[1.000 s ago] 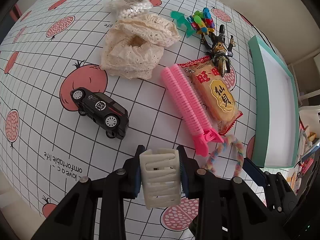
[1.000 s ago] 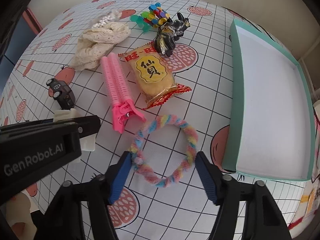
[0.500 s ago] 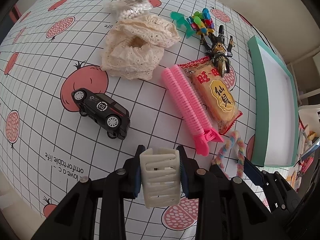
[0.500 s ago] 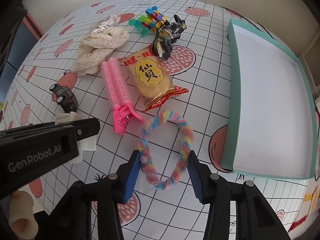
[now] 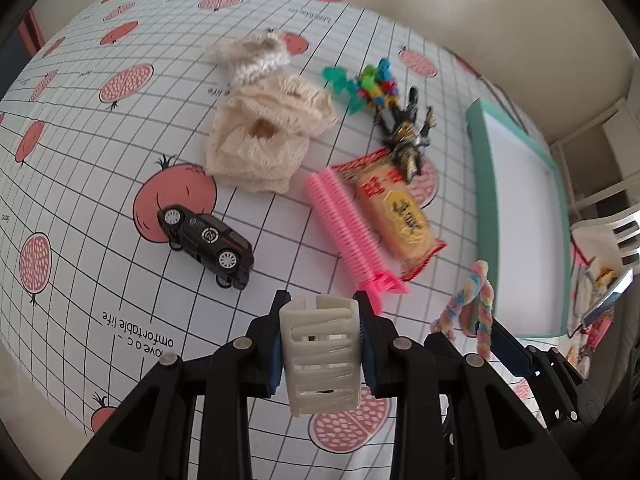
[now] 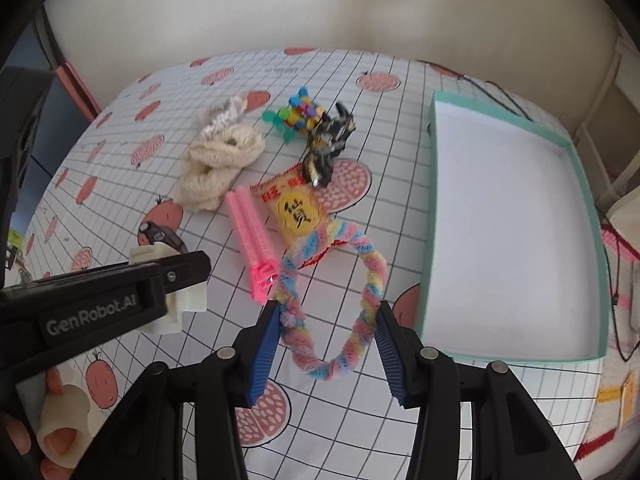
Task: Organize objects
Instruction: 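Carry the claw clip and bracelet over the teal tray with both tools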
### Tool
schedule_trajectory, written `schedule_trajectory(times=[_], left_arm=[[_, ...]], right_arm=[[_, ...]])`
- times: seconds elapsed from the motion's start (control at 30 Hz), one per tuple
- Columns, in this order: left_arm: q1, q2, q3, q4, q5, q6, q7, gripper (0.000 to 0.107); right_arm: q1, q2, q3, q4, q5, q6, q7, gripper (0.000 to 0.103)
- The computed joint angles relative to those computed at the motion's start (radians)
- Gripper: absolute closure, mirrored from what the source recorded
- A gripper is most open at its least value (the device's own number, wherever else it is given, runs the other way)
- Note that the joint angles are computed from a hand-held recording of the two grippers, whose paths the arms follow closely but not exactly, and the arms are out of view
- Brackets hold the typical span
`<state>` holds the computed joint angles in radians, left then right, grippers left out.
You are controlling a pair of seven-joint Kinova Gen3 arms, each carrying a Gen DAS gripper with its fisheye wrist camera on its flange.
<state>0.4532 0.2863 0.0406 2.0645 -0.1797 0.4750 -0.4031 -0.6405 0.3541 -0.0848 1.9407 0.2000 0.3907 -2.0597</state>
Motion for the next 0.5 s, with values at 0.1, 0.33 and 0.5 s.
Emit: schedule_trajectory(times=[0.1,0.33,0.5], left_arm=[[0.120,-0.011,-0.063,-0.034,-0.081,0.002,0.110,0.075],[0.323,-0.067,-0.140,-0.072,-0.323,0.112,0.375,0.075],[0.216,-0.054,0.002,-0.172,-0.441,0.168,0.415,0.075]], right_arm=[[0.011,-0.016,0.013,0.005,0.001,-0.031,-0.001,0.053],[0.123,-0.112,0.009,0.023,-0.034,-0.056,0.002,0.053],[0.254,-0.136,-0.023,-0.015,-0.142,-0.044,0.099,0.053]])
